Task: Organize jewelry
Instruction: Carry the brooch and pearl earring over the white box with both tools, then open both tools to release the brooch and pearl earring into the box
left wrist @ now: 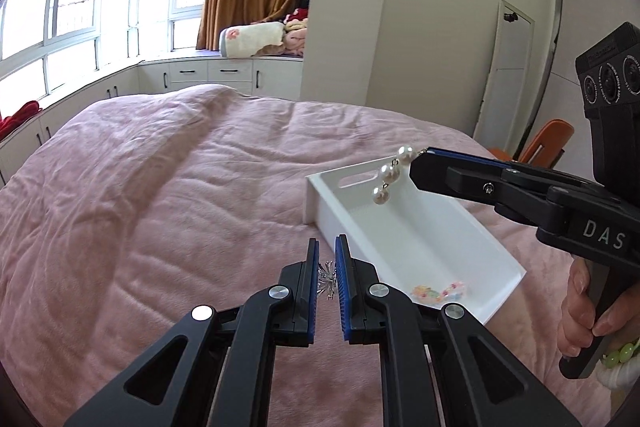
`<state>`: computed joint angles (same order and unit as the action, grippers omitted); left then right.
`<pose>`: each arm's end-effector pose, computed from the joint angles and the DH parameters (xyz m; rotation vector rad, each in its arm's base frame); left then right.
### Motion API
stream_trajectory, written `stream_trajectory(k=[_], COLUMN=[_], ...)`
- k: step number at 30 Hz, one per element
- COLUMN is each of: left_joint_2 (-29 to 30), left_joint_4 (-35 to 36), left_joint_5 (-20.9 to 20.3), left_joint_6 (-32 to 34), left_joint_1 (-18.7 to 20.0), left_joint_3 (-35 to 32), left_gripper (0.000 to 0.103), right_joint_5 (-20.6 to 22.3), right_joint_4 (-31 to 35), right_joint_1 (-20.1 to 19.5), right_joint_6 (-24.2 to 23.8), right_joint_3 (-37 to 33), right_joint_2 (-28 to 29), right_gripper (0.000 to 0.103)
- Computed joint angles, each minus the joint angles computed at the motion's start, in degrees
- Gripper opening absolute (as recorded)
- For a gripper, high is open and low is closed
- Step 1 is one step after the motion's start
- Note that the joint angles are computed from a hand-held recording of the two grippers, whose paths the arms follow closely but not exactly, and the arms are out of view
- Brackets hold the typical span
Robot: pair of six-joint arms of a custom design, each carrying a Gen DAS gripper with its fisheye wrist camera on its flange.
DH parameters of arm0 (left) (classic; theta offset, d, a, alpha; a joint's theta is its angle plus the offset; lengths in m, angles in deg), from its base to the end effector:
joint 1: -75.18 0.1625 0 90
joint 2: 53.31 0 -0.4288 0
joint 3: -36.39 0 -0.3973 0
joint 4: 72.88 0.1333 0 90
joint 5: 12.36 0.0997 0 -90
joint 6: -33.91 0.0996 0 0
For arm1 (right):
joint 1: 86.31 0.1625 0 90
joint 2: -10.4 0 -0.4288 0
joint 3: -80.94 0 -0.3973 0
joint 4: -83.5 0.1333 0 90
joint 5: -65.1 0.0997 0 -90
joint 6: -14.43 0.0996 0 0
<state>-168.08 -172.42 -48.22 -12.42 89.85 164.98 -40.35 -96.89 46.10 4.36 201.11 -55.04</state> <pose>-0.2372 -0.2833 0.3913 0.6512 2.3331 -1.0367 0.4461 -0.3301 0.2083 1.1660 -2.6509 1.0031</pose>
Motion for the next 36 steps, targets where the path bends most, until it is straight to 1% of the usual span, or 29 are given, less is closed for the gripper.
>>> stream_trajectory(k=[2,9,13,18,24,32,34,35,36], left_joint_2=[2.8,10.8,15.3,19.8,23.1,23.8,23.7,23.7,23.6], left_joint_4=[-3.6,-16.3,-21.6,-27.1,-29.4,-28.7,-28.6,-28.5,-28.5], left_joint_5=[-0.7,-4.7,-6.6,-8.4,-8.8,-10.2,-10.3,-10.2,-10.2], left_joint_6=[2.0,6.9,8.2,9.3,8.9,7.1,7.1,7.1,7.2], left_joint_1=[0.7,3.5,4.4,5.4,7.0,8.2,8.2,8.2,8.1], left_joint_3=[-0.1,-0.2,0.0,0.8,1.5,2.2,2.4,2.4,2.5], left_gripper=[0.014,0.014,0.014,0.014,0.014,0.017,0.020,0.021,0.023], right_joint_5=[-0.1,-3.5,-4.9,-7.2,-8.3,-8.8,-8.8,-8.9,-9.1], right_joint_4=[-0.4,-1.3,-0.9,-2.5,-2.4,-1.2,-0.7,-0.6,-0.8], right_joint_1=[-0.6,-2.8,-4.7,-6.1,-7.7,-8.8,-9.0,-9.0,-8.9], right_joint_6=[-0.1,-1.2,-1.1,-1.9,-2.2,-1.1,-0.8,-0.6,-0.6], right_joint_3=[0.9,4.6,6.7,8.8,10.1,10.5,10.3,10.3,10.3], right_joint_2=[-1.4,-5.9,-8.3,-9.8,-10.5,-10.4,-10.4,-10.4,-10.3], right_gripper=[0.012,0.012,0.012,0.012,0.012,0.014,0.017,0.021,0.028])
